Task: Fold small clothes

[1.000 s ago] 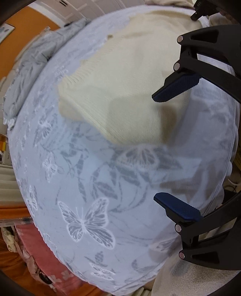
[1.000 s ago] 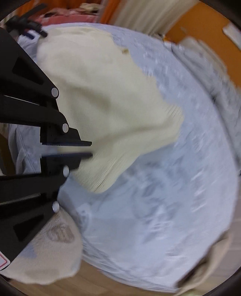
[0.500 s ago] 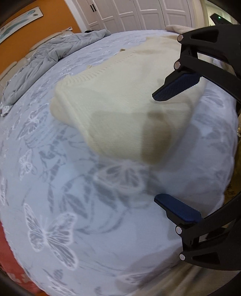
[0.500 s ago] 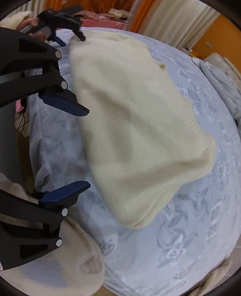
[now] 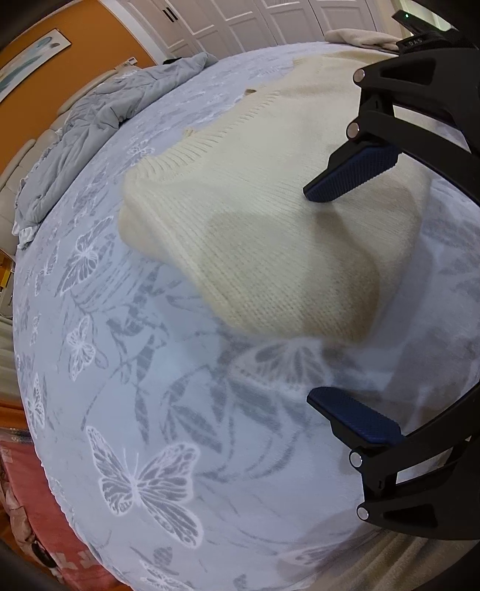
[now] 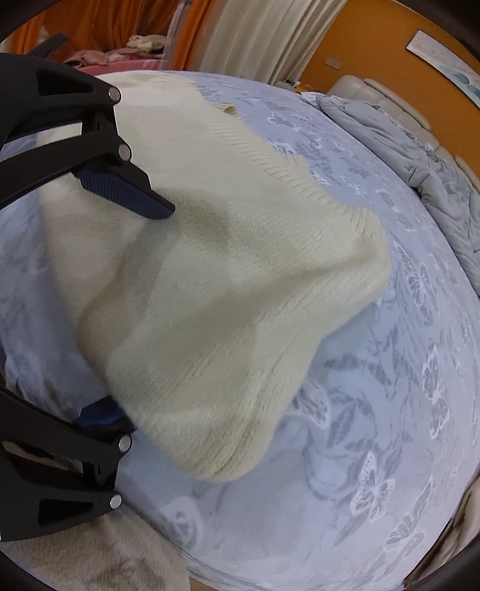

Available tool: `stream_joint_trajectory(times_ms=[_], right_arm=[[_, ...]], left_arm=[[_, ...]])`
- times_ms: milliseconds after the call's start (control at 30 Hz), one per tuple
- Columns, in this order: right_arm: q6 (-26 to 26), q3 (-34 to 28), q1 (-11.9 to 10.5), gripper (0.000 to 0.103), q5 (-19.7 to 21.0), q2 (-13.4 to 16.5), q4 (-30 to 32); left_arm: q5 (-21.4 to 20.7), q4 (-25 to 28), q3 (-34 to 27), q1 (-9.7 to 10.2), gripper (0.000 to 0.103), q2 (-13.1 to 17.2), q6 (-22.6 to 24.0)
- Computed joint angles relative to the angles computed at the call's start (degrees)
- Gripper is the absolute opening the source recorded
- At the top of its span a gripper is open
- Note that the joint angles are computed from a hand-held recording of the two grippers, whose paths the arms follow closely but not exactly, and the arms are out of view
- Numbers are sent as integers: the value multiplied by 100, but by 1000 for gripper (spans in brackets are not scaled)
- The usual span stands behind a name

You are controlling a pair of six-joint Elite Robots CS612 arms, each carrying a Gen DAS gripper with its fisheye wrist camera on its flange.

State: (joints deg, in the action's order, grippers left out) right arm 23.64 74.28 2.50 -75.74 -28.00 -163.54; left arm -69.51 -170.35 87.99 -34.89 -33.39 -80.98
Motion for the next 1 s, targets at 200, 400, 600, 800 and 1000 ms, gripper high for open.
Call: stream_joint_trajectory(times_ms=[200,400,600,800,1000], right_arm=[[-270,-74,75,89,-340,37,9],[-19,-198,39,89,-234,46,285],[-395,-288,87,55,-455,-3,642],[-942,-401,88,25,-22,-159,694],[-1267,0,-44,10,765,-618,512]], left_arm=[[86,-209,-70,33,98,95,-81],[56,-705,-183,90,98,241,28],[-522,-1830,-9,212,37,312,-34],[-945,-2236,186,321,18,166,-303],[-1099,-2061,381,261,16,-238,136]])
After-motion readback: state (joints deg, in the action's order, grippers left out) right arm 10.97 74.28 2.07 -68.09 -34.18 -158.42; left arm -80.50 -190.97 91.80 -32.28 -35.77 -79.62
